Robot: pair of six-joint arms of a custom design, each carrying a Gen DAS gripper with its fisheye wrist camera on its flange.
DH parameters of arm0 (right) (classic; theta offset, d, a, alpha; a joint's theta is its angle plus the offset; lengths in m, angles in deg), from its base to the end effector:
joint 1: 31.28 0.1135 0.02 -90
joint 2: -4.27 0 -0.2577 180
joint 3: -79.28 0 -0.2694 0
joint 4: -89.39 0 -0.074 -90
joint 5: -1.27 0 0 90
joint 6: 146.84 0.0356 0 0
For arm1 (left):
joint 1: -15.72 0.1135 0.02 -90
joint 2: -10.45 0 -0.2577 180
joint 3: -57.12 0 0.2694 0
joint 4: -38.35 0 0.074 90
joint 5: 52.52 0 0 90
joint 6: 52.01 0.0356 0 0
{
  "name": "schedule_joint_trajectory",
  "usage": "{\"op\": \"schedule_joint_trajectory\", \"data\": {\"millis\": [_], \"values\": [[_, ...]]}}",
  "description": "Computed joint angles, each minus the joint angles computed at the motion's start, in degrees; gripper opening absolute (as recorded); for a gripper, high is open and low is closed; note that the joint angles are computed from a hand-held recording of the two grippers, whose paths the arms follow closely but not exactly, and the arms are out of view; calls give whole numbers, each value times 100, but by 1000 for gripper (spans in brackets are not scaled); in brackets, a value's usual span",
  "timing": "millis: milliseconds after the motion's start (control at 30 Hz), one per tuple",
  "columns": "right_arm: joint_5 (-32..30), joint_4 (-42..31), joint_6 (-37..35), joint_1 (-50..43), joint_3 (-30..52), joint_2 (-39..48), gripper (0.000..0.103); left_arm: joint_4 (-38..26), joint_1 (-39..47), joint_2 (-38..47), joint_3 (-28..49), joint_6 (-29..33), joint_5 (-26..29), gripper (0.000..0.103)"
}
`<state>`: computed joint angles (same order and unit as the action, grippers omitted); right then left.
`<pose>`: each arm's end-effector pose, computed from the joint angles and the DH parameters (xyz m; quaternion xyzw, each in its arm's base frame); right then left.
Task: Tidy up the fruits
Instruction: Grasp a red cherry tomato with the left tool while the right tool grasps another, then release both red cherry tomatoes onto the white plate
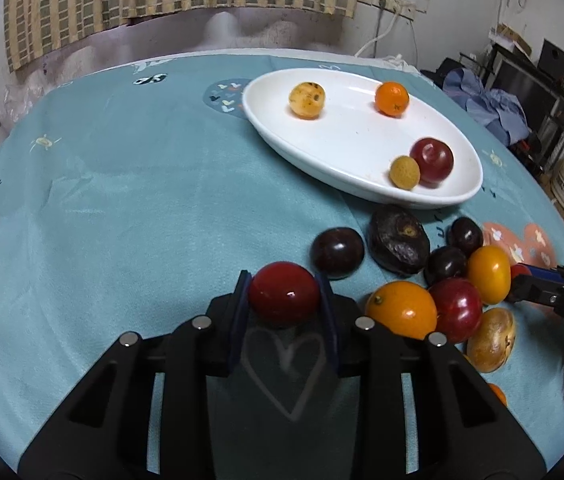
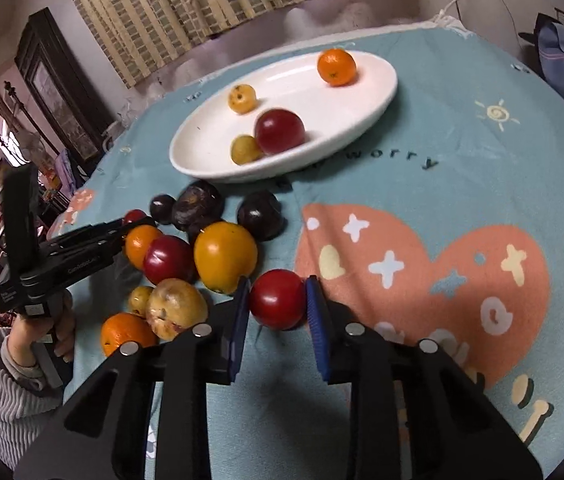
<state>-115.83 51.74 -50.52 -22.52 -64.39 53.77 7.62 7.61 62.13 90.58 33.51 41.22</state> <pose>0.1771 0.0437 0.1661 -0.0980 0.9140 0.2616 0.2942 0.1858 -0.0288 0.1489 0.0411 0.9352 -0.0688 0.3450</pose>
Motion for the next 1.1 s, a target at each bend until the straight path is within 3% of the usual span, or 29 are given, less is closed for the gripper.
{"op": "schedule_joint_trajectory", "data": {"millis": [200,367,600,700,733,833,933,1033,1067,1100], "values": [[-630,-51,-21,-625,108,46,29,-176,129,-455,-25,-55,-3,32],[-738,-7,196,-626,531,227,29,-467,-69,-762,319,-281,-94,32],[348,893,672,-16,1813,2040,29,258,-765,1060,1381,-496,-539,32],[411,1095,760,-24,2293,3016,29,599,-924,1699,1617,-610,-624,33],[412,1068,798,-43,2394,3194,32,685,-980,1860,1653,-635,-679,35],[175,1161,946,-212,2314,3258,32,821,-1019,1820,1504,-625,-781,59],[127,1116,975,-281,2005,2790,32,651,-911,1281,1255,-734,-746,59],[-467,885,1037,-517,1586,2084,33,229,-802,353,871,-875,-691,66],[-610,794,1062,-557,1450,1827,41,72,-819,42,740,-883,-773,68],[-726,682,1104,-608,1192,1386,67,-170,-890,-399,555,-918,-967,69]]}}
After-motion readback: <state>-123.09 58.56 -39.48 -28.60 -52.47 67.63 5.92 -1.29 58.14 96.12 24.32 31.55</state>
